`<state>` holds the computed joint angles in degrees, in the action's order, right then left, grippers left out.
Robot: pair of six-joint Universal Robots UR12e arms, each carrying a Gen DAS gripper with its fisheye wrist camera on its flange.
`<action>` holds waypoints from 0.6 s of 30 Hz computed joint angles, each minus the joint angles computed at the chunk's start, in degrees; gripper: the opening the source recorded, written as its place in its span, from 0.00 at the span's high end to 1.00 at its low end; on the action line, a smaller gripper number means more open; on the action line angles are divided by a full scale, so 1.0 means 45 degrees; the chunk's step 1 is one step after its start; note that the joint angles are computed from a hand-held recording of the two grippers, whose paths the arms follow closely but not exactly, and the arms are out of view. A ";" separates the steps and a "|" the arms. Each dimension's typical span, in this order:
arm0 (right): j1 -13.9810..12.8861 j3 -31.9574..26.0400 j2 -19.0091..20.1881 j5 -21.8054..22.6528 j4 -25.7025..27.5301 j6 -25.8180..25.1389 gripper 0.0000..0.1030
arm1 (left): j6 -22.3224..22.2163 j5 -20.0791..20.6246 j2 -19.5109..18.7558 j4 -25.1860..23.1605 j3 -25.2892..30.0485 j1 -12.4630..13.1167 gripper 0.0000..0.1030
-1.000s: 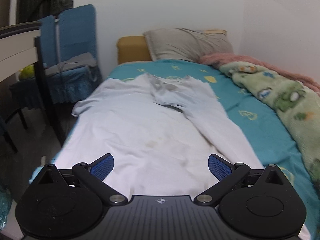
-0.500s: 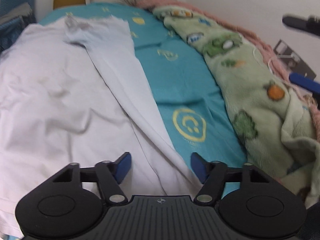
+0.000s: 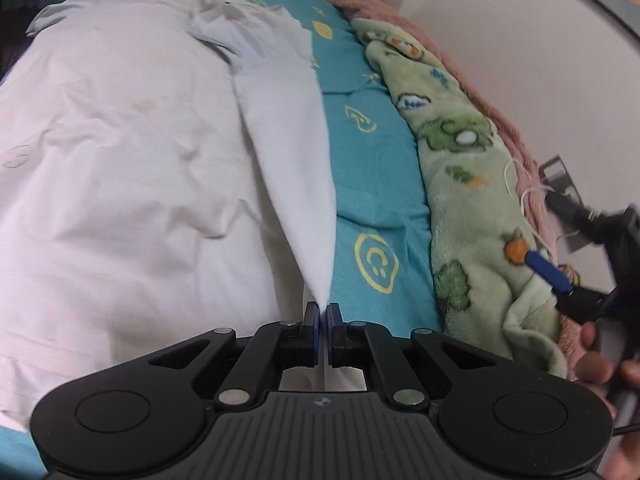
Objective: Fold clothes
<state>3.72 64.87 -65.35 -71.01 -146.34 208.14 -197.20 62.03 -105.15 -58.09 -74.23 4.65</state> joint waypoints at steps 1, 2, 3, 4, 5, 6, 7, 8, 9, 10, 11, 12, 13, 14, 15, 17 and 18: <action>0.0024 -0.0041 0.0016 -0.0034 0.0104 -0.0096 0.13 | 0.0039 0.0156 0.0071 -0.0085 -0.0046 0.0108 0.96; 0.0049 -0.0084 0.0034 -0.0068 0.0209 -0.0192 0.13 | 0.0131 0.0357 0.0099 -0.0254 -0.0074 0.0178 0.96; 0.0074 -0.0134 0.0054 -0.0099 0.0307 -0.0287 0.13 | 0.0275 0.0617 0.0069 -0.0521 -0.0077 0.0198 0.96; 0.0100 -0.0177 0.0068 -0.0122 0.0385 -0.0384 0.13 | 0.0412 0.0880 0.0037 -0.0779 -0.0079 0.0216 0.96; 0.0126 -0.0212 0.0076 -0.0142 0.0452 -0.0483 0.13 | 0.0539 0.1147 0.0000 -0.1028 -0.0080 0.0234 0.96; 0.0153 -0.0246 0.0085 -0.0163 0.0519 -0.0581 0.13 | 0.0658 0.1416 -0.0040 -0.1270 -0.0078 0.0250 0.96; 0.0184 -0.0264 0.0084 -0.0200 0.0571 -0.0693 0.12 | 0.0775 0.1611 -0.0074 -0.1451 -0.0097 0.0251 0.95; 0.0219 -0.0276 0.0076 -0.0261 0.0625 -0.0831 0.13 | 0.0894 0.1631 -0.0100 -0.1551 -0.0127 0.0252 0.95; 0.0257 -0.0296 0.0068 -0.0339 0.0702 -0.0990 0.13 | 0.0946 0.1507 -0.0111 -0.1589 -0.0150 0.0289 0.92; 0.0300 -0.0312 0.0054 -0.0423 0.0788 -0.1148 0.13 | 0.0863 0.1320 -0.0116 -0.1539 -0.0162 0.0358 0.84; 0.0339 -0.0325 0.0038 -0.0486 0.0860 -0.1273 0.13 | 0.0681 0.1114 -0.0129 -0.1385 -0.0158 0.0446 0.80; 0.0371 -0.0326 0.0020 -0.0519 0.0882 -0.1330 0.13 | 0.0443 0.0913 -0.0148 -0.1142 -0.0154 0.0539 0.65; 0.0399 -0.0316 0.0006 -0.0509 0.0830 -0.1333 0.13 | 0.0200 0.0746 -0.0185 -0.0879 -0.0123 0.0632 0.49; 0.0426 -0.0306 -0.0003 -0.0475 0.0742 -0.1321 0.13 | -0.0065 0.0672 -0.0271 -0.0586 -0.0019 0.0705 0.43; 0.0465 -0.0332 0.0019 -0.0478 0.0682 -0.1325 0.12 | -0.0336 0.0700 -0.0418 -0.0346 0.0175 0.0757 0.36; 0.0562 -0.0450 0.0114 -0.0545 0.0608 -0.1361 0.13 | -0.0899 0.0754 -0.0887 -0.0066 0.0776 0.0870 0.34; 0.0614 -0.0545 0.0189 -0.0578 0.0633 -0.1401 0.12 | -0.1235 0.0712 -0.1202 0.0132 0.1145 0.0922 0.33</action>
